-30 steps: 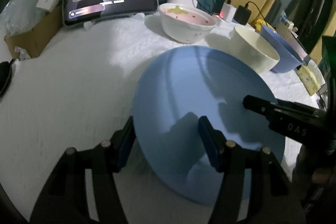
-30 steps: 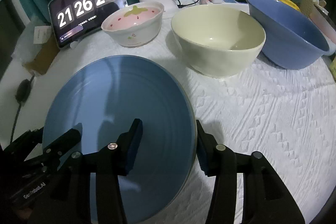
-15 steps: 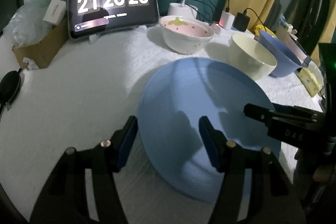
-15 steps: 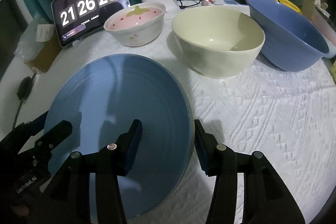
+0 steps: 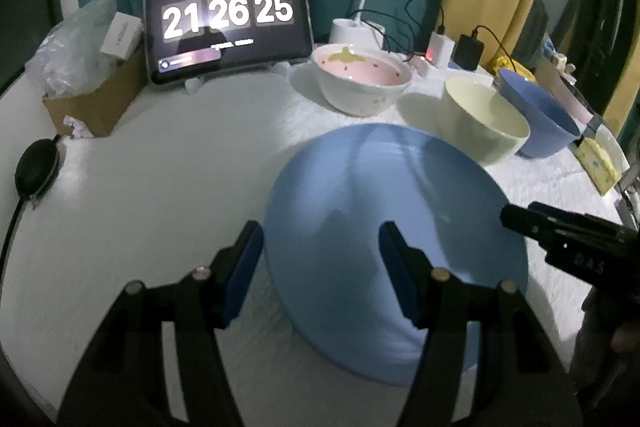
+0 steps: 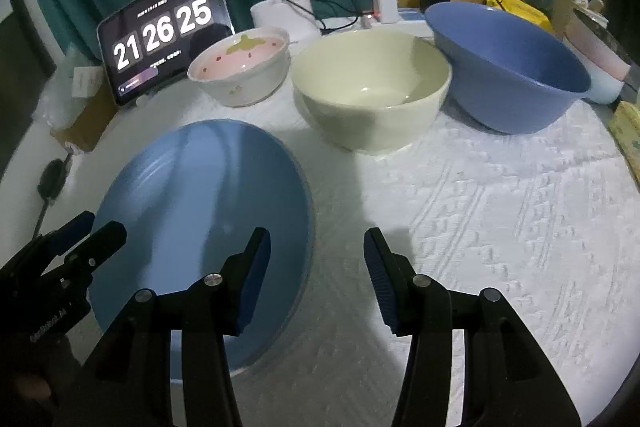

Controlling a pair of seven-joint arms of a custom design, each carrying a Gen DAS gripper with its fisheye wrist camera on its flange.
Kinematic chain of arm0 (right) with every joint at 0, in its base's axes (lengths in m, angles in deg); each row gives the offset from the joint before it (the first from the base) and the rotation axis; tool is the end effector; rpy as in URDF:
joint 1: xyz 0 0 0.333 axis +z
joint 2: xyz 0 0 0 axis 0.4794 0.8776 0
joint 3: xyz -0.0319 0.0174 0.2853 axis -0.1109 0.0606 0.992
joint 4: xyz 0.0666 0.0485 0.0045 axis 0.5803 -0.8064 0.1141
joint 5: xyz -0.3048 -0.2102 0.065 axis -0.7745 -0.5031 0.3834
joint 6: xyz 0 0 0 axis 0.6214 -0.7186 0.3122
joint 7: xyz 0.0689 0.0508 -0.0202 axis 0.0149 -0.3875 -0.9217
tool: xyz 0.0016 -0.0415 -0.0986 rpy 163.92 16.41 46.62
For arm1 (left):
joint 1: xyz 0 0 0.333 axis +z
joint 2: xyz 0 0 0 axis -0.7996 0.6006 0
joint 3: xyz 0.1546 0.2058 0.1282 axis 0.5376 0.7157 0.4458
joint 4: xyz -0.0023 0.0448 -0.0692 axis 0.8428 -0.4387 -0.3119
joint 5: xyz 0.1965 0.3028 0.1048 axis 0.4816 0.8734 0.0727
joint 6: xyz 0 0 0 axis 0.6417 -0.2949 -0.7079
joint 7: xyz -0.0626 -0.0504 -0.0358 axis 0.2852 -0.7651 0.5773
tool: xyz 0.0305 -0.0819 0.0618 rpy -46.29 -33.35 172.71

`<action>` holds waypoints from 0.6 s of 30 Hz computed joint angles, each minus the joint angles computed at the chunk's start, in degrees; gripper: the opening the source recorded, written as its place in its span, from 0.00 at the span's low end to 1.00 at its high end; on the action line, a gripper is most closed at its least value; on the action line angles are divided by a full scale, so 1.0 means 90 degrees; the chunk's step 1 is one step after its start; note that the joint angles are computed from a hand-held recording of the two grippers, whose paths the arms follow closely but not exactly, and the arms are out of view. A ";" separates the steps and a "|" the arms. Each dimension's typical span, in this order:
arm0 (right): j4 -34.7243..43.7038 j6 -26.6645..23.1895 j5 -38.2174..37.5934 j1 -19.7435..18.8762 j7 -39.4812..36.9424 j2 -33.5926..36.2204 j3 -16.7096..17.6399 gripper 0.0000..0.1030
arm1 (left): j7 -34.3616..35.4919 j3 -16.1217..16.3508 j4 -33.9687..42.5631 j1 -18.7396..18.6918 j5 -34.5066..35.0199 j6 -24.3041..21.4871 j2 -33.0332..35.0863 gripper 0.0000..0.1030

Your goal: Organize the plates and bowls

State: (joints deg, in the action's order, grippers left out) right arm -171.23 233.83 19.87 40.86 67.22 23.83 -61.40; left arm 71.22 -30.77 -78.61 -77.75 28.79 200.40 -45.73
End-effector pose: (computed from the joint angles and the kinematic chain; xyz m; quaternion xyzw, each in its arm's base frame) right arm 0.6213 0.1508 0.3979 -0.7900 0.5271 -0.0863 0.3009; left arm 0.5338 -0.3609 0.4021 -0.7576 0.5361 -0.2560 0.2705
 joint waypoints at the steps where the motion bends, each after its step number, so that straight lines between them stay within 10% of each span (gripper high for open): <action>1: -0.0014 0.0010 0.0029 -0.0014 -0.0021 -0.0016 0.0004 0.50 | -0.0040 0.0008 0.0014 -0.0014 0.0051 0.0017 -0.0010 0.60; 18: -0.0270 0.0046 0.0532 -0.0349 -0.0416 -0.0287 -0.0088 0.50 | 0.0493 0.0033 0.0999 -0.0419 0.0118 -0.0085 0.0531 0.60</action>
State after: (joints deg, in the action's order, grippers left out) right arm -173.66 234.24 24.66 37.72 63.47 21.25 -62.19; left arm 75.66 -30.48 -69.62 -81.52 29.86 199.64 -40.95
